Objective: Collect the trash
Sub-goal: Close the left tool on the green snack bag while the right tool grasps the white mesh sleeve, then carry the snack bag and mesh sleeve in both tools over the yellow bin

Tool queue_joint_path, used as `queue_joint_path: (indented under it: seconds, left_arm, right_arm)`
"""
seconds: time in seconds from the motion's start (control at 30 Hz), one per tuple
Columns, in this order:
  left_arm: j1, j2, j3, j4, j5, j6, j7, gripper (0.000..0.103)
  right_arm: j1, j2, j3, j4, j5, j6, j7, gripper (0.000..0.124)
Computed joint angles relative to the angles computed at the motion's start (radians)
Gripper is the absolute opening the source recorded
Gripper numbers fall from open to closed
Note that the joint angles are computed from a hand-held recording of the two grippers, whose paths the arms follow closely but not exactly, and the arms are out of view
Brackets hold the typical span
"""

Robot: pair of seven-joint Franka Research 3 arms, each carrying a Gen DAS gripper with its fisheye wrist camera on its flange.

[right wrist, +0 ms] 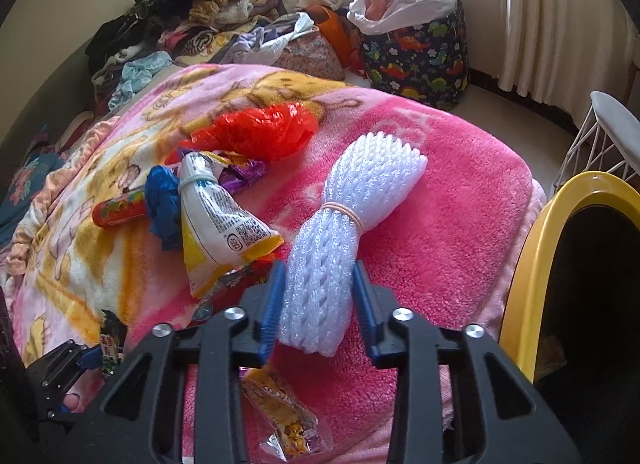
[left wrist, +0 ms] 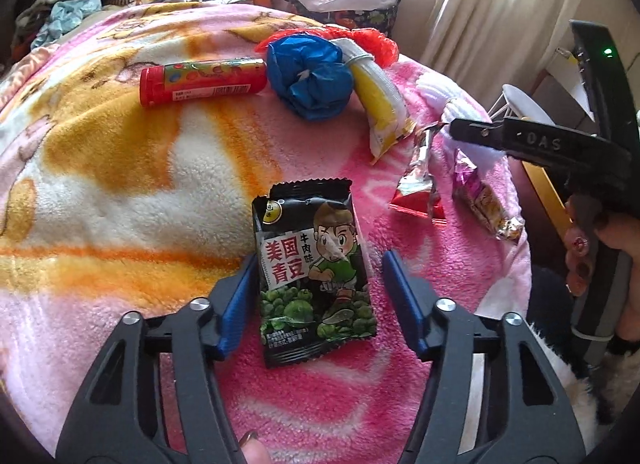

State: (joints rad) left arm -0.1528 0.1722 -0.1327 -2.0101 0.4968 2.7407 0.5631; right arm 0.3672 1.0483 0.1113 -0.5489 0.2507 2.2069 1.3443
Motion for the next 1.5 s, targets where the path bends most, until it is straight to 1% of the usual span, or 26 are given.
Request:
queue_joint_path:
  seconds: [0.03, 0.07, 0.13, 0.27, 0.47, 0.87, 1.23, 1.5]
  left_arm:
    - [-0.002, 0.0, 0.002, 0.001, 0.006, -0.004, -0.006, 0.047]
    - [-0.003, -0.001, 0.004, 0.001, 0.011, -0.007, -0.011, 0.041]
    - [0.003, -0.008, 0.004, -0.007, 0.004, 0.003, -0.012, 0.036]
    - [0.019, -0.02, 0.0, -0.021, -0.04, 0.035, -0.003, 0.03]
    - [0.021, -0.026, 0.002, -0.006, -0.042, 0.047, -0.011, 0.029]
    - [-0.001, -0.019, 0.007, 0.055, 0.032, 0.038, -0.057, 0.029]
    - [-0.02, -0.001, 0.006, 0.109, 0.08, 0.036, -0.077, 0.029]
    - [-0.042, 0.028, 0.004, 0.164, 0.098, 0.026, -0.075, 0.029]
  right_arm:
    - [-0.006, -0.042, 0.004, -0.076, 0.012, 0.041, -0.014, 0.029]
    - [-0.011, -0.066, 0.007, -0.117, 0.021, 0.065, -0.024, 0.028]
    - [-0.021, -0.104, 0.014, -0.18, 0.04, 0.098, -0.039, 0.028]
    - [-0.045, -0.183, 0.031, -0.307, 0.085, 0.157, -0.076, 0.028]
    - [-0.066, -0.244, 0.048, -0.391, 0.134, 0.198, -0.128, 0.028]
    - [-0.106, -0.348, 0.072, -0.535, 0.231, 0.257, -0.22, 0.028]
    - [-0.128, -0.428, 0.078, -0.651, 0.296, 0.324, -0.296, 0.028]
    - [-0.138, -0.472, 0.072, -0.715, 0.322, 0.371, -0.326, 0.028]
